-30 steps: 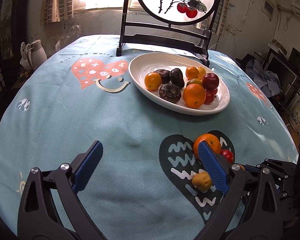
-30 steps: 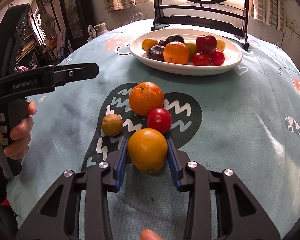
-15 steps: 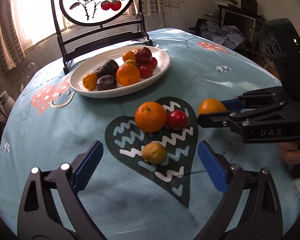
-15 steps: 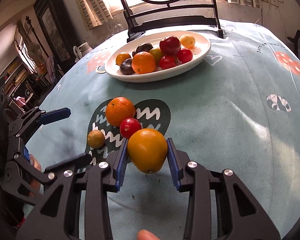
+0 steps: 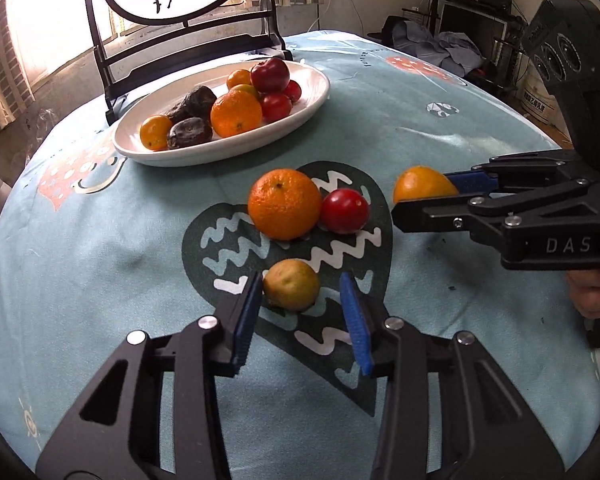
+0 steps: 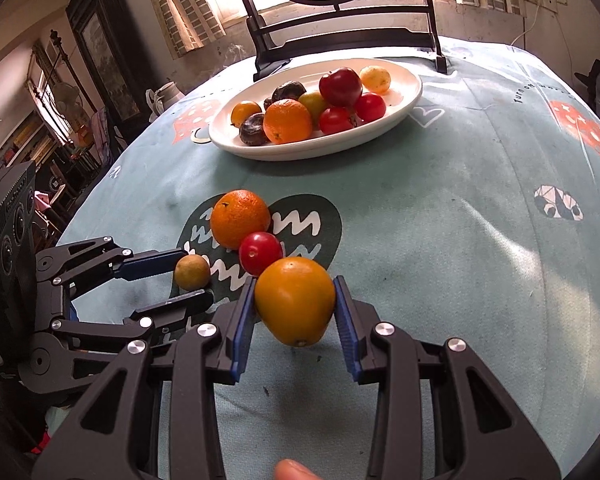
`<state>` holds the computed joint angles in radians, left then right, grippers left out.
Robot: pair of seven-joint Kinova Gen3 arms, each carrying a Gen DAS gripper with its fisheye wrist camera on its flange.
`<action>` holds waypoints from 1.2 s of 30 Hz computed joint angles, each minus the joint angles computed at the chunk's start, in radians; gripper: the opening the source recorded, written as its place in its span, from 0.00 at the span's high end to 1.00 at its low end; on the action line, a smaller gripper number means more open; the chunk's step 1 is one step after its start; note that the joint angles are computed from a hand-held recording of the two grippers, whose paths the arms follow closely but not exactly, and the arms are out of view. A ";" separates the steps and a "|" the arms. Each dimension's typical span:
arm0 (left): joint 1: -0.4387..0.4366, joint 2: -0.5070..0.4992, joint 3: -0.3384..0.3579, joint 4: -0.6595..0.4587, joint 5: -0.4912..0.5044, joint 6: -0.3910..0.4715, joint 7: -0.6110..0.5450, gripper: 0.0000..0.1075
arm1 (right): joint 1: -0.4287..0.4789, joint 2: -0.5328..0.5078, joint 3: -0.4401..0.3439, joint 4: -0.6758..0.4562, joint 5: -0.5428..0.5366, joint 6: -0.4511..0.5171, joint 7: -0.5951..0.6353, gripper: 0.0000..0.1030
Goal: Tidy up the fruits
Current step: 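Grasp a yellow-orange fruit with the right tool while the left tool grasps a small yellow fruit, then place both fruits on the plate and open both tools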
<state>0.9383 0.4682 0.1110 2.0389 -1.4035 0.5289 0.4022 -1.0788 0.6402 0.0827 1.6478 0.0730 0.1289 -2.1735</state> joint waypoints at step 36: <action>-0.333 0.038 -0.034 -0.198 -0.089 -0.068 -0.013 0.74 | 0.042 0.243 0.135 -0.496 -0.054 0.039 0.159 0.63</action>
